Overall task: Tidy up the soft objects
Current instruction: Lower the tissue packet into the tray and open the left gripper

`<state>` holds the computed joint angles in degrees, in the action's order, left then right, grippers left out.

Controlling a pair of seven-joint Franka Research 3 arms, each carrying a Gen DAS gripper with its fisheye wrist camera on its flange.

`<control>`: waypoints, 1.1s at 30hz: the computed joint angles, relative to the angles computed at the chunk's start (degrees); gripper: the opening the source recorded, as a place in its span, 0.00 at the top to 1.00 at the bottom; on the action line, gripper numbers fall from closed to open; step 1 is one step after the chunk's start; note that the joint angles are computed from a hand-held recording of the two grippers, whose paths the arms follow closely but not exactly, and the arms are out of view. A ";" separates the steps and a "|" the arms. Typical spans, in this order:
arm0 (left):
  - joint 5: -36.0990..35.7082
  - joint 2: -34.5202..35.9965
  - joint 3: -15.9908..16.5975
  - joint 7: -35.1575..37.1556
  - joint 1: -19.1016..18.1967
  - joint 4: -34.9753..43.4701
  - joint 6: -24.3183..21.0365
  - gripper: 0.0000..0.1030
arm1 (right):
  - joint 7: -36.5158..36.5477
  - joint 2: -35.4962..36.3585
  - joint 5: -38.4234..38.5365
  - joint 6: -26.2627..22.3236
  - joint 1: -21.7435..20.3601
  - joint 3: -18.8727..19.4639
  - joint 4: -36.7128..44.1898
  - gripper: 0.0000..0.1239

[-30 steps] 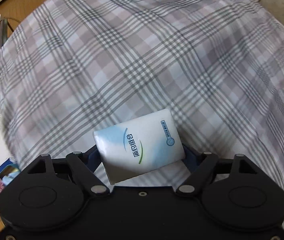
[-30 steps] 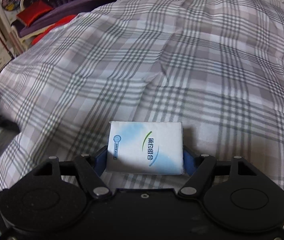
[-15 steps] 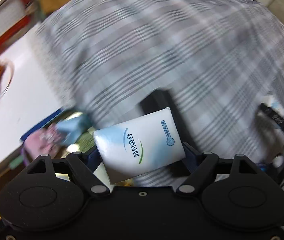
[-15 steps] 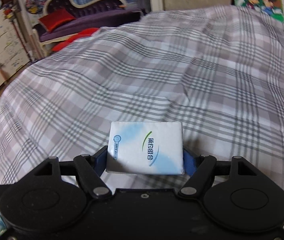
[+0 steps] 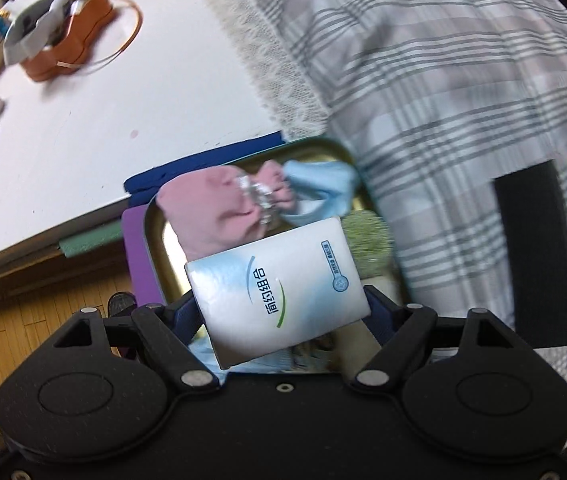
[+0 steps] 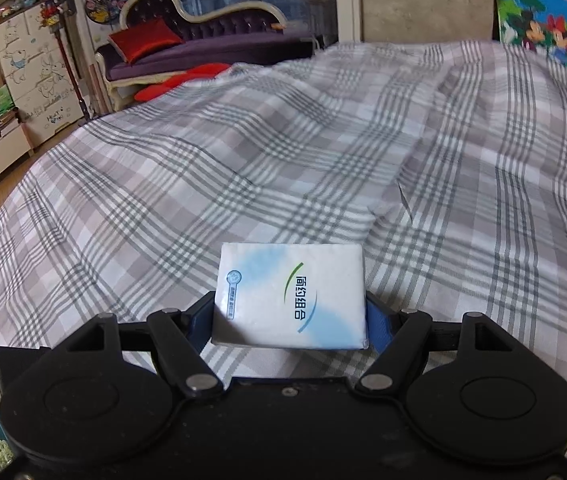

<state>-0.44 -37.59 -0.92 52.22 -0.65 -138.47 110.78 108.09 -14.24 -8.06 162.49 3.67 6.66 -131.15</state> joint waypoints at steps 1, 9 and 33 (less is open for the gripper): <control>-0.21 -0.43 0.39 0.34 0.03 -0.83 0.50 0.26 | -0.77 -0.70 0.24 1.86 0.43 -0.22 -0.92 0.41; -2.41 -5.35 3.32 4.23 0.70 -6.23 4.18 0.26 | -16.52 -11.01 12.71 11.88 12.38 -4.77 -9.43 0.41; -1.95 -6.47 2.57 3.31 1.52 -7.63 4.05 0.25 | -36.30 -21.93 26.24 -19.48 27.11 4.79 -8.88 0.41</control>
